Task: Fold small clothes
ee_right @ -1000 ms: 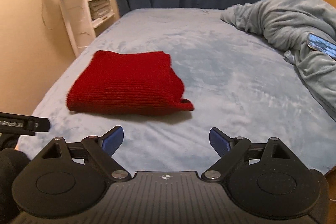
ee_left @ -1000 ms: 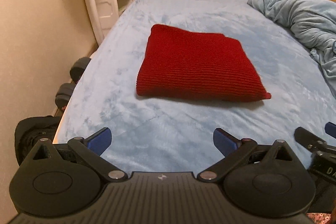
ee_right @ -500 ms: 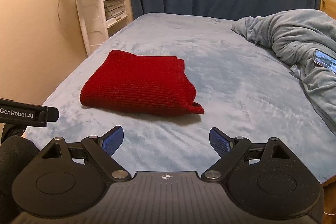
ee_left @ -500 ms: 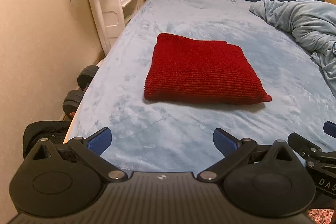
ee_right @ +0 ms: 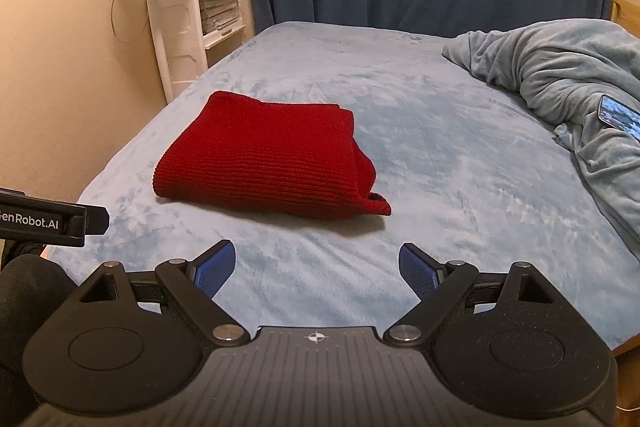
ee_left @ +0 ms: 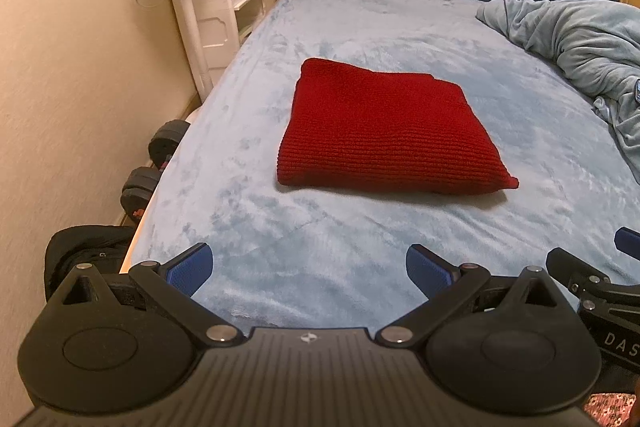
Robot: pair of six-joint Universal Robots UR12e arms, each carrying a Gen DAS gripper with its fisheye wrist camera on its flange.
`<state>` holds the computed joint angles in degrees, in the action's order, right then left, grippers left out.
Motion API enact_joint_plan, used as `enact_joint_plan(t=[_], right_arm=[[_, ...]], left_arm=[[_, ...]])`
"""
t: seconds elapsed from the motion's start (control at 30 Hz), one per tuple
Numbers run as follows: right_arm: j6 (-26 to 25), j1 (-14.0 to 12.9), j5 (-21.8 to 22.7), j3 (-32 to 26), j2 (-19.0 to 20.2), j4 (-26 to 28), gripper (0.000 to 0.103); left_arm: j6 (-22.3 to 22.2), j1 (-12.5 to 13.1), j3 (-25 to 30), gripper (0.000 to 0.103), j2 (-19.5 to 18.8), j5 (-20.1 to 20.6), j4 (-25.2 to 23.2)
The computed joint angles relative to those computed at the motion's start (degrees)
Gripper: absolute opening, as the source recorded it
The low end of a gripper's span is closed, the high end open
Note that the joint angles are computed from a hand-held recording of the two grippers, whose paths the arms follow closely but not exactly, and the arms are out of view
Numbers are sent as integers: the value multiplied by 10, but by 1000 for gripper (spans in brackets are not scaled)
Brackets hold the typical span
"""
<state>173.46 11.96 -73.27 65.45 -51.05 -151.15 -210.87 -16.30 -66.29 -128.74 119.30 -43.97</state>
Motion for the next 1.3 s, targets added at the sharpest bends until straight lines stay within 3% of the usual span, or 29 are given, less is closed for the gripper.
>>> enact_joint_plan(t=[1.3], right_arm=[[4,3,2,3,-1,10,90]], left_arm=[[7,0,-7,103,2,-5,1]])
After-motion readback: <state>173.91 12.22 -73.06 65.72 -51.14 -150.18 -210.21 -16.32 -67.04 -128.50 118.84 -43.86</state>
